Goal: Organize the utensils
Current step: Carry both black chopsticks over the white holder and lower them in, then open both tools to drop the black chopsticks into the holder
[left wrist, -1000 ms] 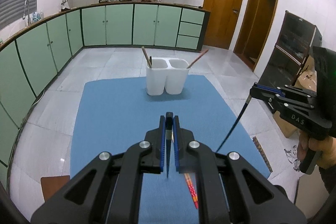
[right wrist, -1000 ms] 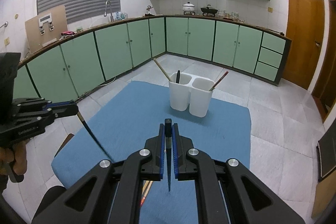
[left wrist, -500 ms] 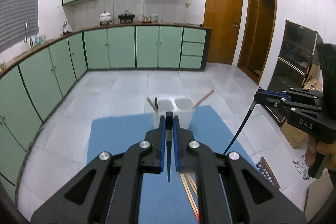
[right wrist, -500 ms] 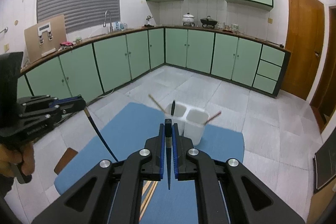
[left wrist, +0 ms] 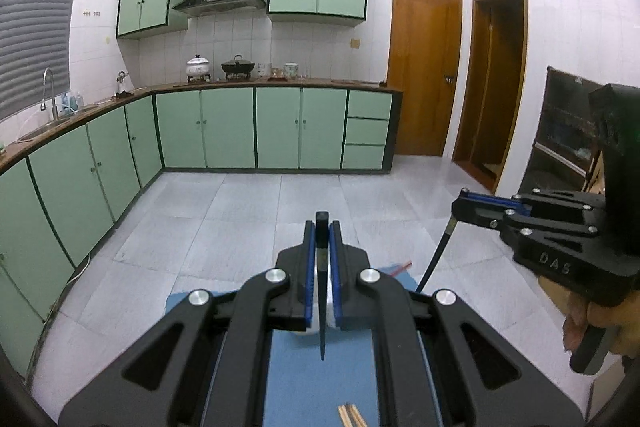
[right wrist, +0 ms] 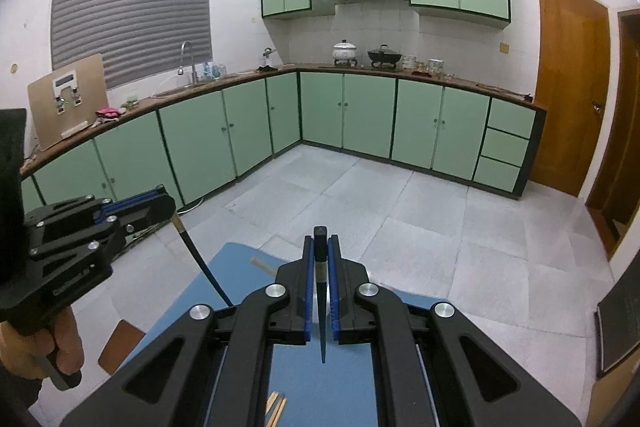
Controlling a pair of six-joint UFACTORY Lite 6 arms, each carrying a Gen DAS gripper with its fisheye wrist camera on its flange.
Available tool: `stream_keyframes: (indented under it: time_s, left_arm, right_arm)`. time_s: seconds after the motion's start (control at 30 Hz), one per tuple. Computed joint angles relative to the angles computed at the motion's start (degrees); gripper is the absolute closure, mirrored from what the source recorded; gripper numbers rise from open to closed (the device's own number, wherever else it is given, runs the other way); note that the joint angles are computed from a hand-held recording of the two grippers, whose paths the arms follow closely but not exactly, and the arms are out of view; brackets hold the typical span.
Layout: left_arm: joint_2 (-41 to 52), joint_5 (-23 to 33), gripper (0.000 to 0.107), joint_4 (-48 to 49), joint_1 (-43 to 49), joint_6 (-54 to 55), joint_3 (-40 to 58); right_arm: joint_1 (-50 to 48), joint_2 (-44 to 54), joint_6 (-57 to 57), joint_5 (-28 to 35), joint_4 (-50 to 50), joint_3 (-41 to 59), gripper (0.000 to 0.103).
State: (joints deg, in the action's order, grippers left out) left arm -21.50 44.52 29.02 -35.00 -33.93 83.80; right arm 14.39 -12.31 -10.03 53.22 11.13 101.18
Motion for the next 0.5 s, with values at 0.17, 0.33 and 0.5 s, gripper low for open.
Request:
stream_keyframes:
  time_s: [0.17, 0.33, 0.5]
  left_arm:
    - [6.92, -4.85, 0.101, -0.86, 4.04, 1.87, 3.73]
    - [14.18, -9.60, 0.101, -3.14, 8.62, 4.84, 8.33]
    - [21.80, -13.60, 0.101, -3.91, 11.02, 6.15, 13.01]
  right_arm:
    - [0.69, 8.55, 1.36, -2.17, -2.37, 7.85, 0.097]
    - [0.11, 14.23, 0.94, -5.34, -2.51, 11.80, 0.097]
    - [-1.63, 20.02, -0.85, -8.62, -0.82, 13.85, 0.097]
